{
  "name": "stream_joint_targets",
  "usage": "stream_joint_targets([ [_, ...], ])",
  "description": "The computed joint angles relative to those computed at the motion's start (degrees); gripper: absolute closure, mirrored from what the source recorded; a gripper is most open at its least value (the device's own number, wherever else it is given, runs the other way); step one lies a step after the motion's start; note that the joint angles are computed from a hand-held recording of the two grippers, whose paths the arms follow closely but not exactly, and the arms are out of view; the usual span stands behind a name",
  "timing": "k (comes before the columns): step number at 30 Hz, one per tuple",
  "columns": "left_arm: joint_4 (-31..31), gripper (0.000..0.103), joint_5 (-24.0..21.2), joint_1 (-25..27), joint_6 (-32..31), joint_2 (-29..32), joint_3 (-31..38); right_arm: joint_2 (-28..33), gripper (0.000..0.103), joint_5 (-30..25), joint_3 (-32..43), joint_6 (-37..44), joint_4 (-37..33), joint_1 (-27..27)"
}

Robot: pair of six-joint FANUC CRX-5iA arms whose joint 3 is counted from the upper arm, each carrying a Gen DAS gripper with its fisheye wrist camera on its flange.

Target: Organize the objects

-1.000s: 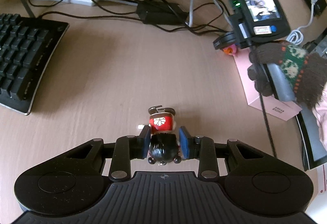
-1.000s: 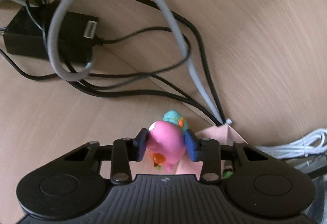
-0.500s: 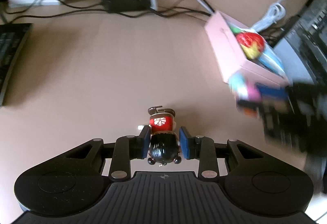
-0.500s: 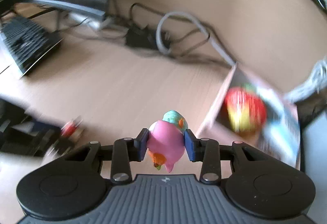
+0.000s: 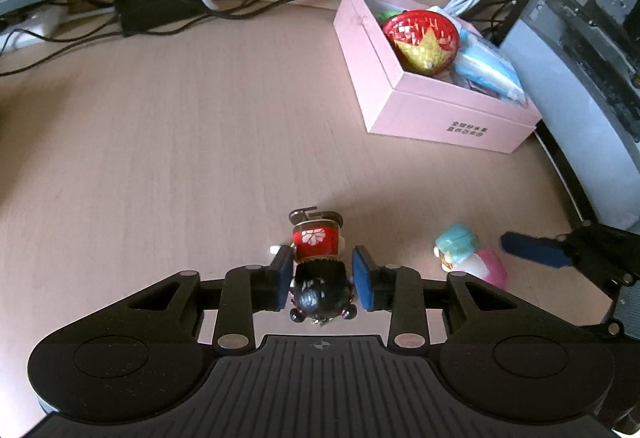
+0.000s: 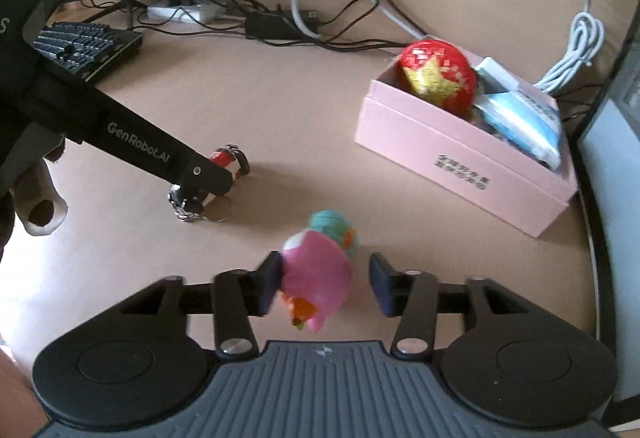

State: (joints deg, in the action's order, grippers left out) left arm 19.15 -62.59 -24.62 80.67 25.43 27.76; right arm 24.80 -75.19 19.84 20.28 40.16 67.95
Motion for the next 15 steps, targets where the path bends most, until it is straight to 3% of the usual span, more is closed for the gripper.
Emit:
stream_joint_targets([
  [6,-2.2,0.063,-0.7,-1.2,2.1,0.8,1.5,-1.6,0.033,-3.3,-3.1,-3.4,1.3,0.2],
  [15,-2.0,0.063,2.7,-1.5,2.1,-0.5,-1.3,-3.7,0.020,-6.7,-6.0,-10.9,3.2,2.2],
])
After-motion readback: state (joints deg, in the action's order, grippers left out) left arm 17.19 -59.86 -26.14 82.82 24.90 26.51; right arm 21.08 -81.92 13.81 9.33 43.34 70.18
